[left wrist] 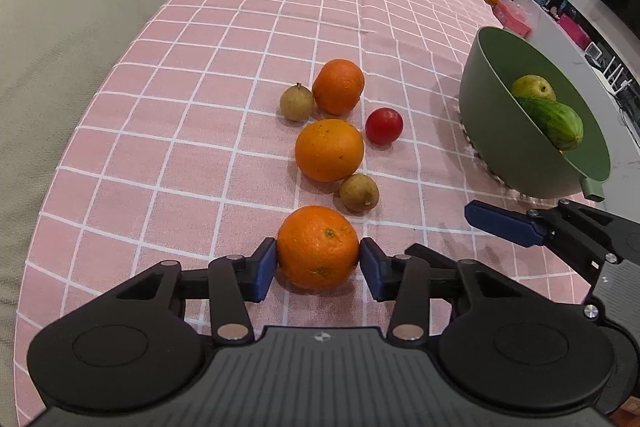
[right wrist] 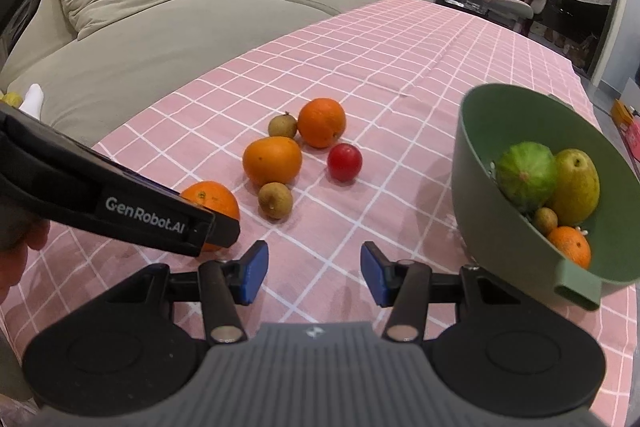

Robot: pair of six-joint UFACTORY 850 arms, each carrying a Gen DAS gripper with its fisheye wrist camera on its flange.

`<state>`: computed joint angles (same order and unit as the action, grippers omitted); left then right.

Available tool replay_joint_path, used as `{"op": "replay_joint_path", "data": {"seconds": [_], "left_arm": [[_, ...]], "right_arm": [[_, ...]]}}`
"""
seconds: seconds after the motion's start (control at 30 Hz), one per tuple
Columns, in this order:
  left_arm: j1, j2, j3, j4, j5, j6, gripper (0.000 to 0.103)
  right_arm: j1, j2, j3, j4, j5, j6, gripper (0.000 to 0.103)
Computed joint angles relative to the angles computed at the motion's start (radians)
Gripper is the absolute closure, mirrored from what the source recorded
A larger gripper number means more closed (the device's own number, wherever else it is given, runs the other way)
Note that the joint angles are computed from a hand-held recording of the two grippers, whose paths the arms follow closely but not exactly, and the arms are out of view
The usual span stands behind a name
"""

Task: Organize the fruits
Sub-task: 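Grasp an orange with the left tool while the right tool grasps another orange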

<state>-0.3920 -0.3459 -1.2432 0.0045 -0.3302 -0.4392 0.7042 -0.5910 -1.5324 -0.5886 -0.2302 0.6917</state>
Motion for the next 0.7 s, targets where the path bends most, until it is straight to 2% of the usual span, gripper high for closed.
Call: {"op": "replay_joint_path", "data": {"seconds": [0.33, 0.47, 0.7], "left_arm": [[0.032, 0.036, 0.004, 0.22, -0.013, -0.292, 0.053], [0.049, 0.039, 0.005, 0.243, -0.016, -0.336, 0.053], [0.056, 0.035, 0.001, 0.259, -0.007, -0.377, 0.053]], "right_arm": [[-0.003, -0.079, -0.128, 0.193, 0.0, -0.25, 0.055], [-0.002, -0.134, -0.213, 0.276, -0.028, -0.345, 0.055], [0.004, -0.22, -0.339, 0.306, -0.086, -0.374, 0.055]]}}
